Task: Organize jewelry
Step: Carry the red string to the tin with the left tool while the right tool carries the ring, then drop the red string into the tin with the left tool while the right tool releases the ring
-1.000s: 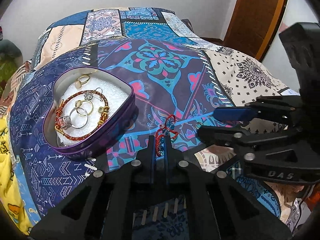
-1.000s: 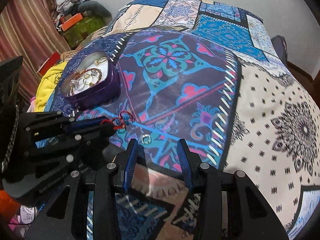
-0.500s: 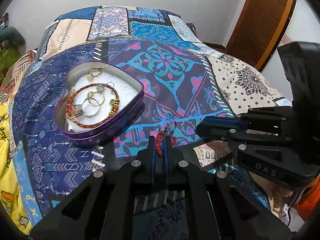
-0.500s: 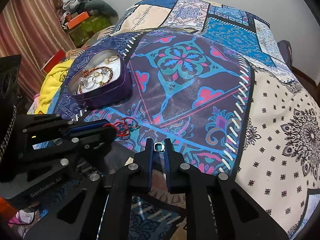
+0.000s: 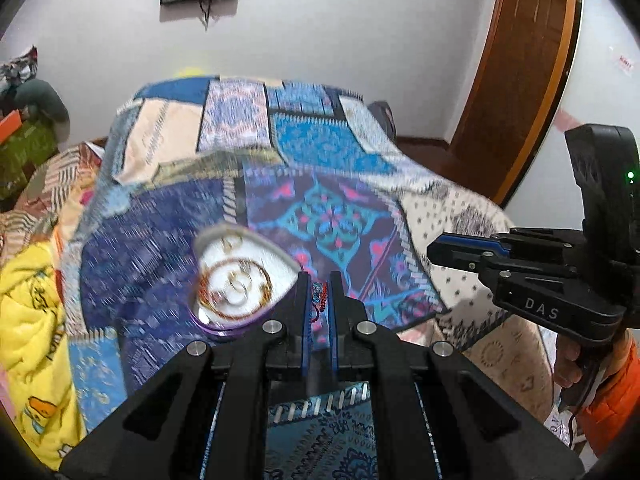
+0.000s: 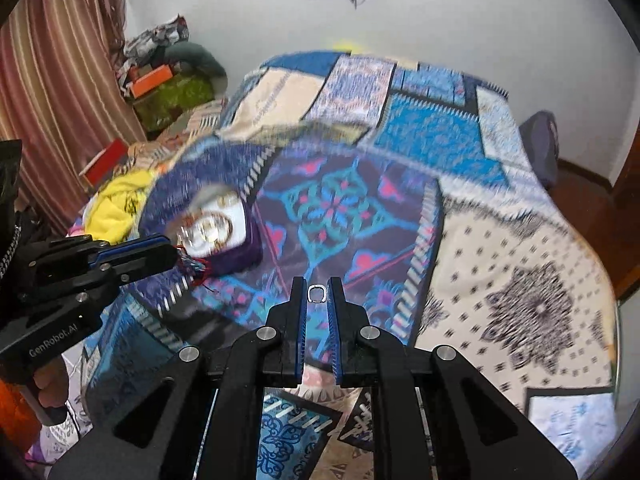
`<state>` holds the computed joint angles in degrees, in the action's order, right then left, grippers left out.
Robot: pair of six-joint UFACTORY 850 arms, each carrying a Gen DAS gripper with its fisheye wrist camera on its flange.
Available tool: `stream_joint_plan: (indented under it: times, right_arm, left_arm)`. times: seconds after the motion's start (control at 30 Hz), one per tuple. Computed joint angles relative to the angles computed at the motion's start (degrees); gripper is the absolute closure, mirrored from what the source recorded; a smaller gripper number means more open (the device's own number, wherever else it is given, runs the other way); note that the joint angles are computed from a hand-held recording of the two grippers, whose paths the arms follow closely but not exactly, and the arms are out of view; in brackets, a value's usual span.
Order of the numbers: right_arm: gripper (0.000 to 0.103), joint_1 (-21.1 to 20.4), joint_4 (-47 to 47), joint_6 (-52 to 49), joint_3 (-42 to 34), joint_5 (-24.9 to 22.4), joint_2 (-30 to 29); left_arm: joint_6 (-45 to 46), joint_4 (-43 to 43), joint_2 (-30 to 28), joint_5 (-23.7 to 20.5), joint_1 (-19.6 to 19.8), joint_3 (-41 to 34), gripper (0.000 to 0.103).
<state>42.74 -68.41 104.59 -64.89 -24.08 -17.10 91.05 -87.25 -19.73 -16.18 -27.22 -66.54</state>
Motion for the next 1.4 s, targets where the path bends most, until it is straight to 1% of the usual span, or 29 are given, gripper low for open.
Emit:
stream_joint_plan:
  times: [0.1, 0.27, 0.4, 0.7, 0.9, 1.07, 1.27, 1.4]
  right_arm:
    - [0.094, 0.67, -2.76, 1.80, -0.78, -1.83, 0.29]
    - [0.094, 1.04, -6.19, 3.66, -2.74, -2.19, -0.26]
    - [0.094, 1.02, -8.95, 4.72, -4.41, -1.28, -1.20]
    - [0.094, 0.62, -10.06, 2.60, -9.59, 1.86, -5.58]
    - [0.094, -0.05, -7.01, -1.07, -12.32, 4.52, -8.74]
    - [0.094, -0.67, -2.92, -4.71, -13.77, 6.38, -10.70]
    - [0.094, -1.66, 6.08, -13.18, -15.50, 8.60, -13.38]
    - [0.094, -1.99, 11.02, -17.85, -15.89, 9.19, -14.45]
  left_arm:
    - [4.64, -4.57, 1.28, 0.08, 0.51, 0.28, 0.097]
    - [9.83, -10.06, 2.26, 0.42, 1.54, -0.14, 0.097]
    - [13.75, -14.20, 2.46, 0.84, 2.36, -0.70, 0.097]
    - [15.56, -17.13, 1.38, 0.51, 4.41, -2.25, 0.097]
    - [10.03, -11.95, -1.04, 0.22, 5.07, -3.63, 0.097]
    - [1.76, -3.59, -3.90, -0.12, 5.13, -5.50, 0.097]
    - [-5.59, 3.60, -7.12, -0.48, 4.93, -7.80, 0.097]
    - [-9.38, 7.23, -8.64, -0.64, 4.75, -8.92, 0.097]
